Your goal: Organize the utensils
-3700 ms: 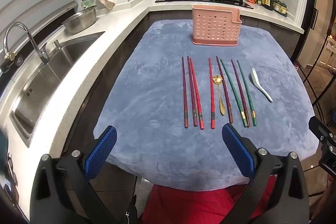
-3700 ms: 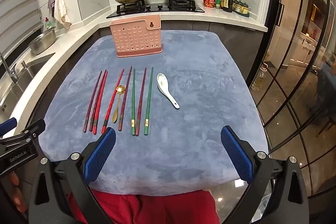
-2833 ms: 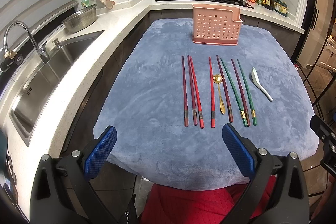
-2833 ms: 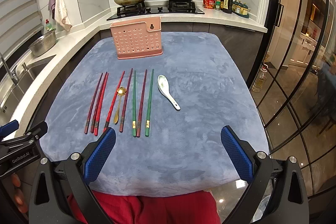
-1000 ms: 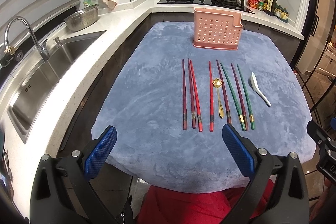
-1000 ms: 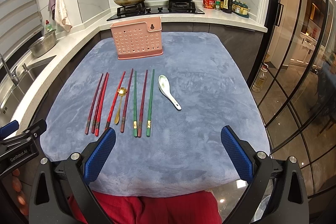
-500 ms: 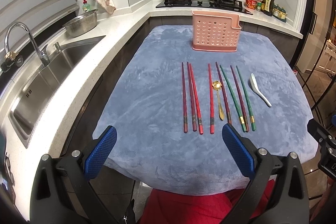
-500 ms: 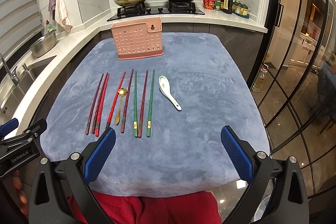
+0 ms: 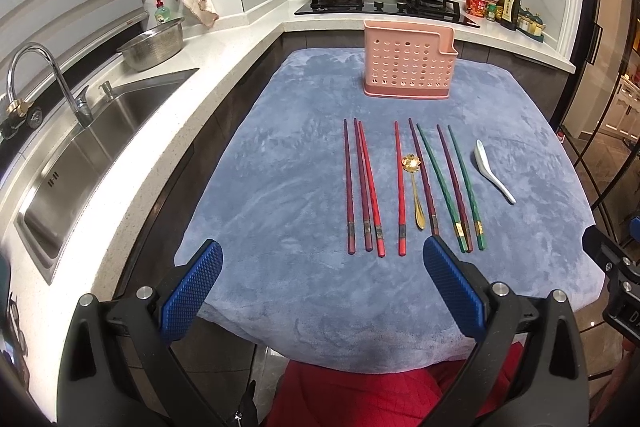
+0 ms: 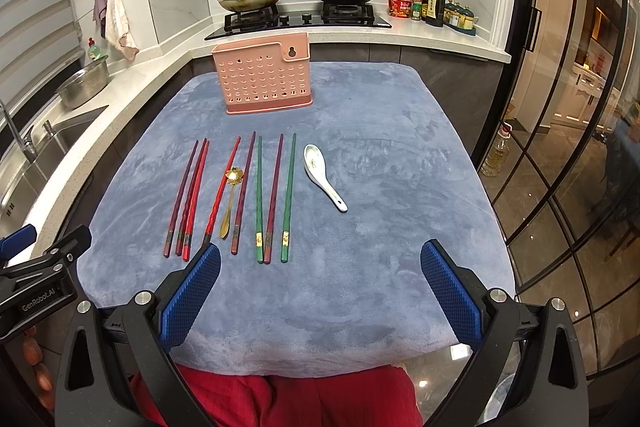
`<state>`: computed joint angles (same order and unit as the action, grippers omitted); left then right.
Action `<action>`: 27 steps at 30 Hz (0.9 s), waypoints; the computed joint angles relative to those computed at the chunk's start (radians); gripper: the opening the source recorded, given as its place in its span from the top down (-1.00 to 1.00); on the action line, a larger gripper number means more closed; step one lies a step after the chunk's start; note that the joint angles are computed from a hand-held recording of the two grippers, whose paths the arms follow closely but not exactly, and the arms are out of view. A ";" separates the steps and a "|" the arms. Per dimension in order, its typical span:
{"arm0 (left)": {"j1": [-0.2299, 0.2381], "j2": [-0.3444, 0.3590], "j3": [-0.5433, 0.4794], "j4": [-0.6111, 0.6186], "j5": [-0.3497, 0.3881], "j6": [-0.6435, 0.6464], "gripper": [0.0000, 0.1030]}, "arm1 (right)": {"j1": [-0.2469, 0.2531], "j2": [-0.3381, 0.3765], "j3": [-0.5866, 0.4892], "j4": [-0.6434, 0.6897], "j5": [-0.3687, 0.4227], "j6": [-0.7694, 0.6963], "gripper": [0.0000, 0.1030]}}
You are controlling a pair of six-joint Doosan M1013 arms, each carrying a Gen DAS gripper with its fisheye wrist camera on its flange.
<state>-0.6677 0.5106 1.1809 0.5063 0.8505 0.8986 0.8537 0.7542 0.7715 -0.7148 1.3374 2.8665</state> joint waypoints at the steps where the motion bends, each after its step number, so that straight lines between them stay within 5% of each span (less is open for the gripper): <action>1: 0.000 0.001 -0.001 -0.003 0.000 0.003 -0.86 | 0.000 0.000 -0.001 0.001 0.001 0.000 -0.87; 27: 0.070 0.181 -0.173 -0.199 0.128 0.158 -0.79 | -0.081 0.052 -0.018 0.144 -0.047 -0.016 -0.87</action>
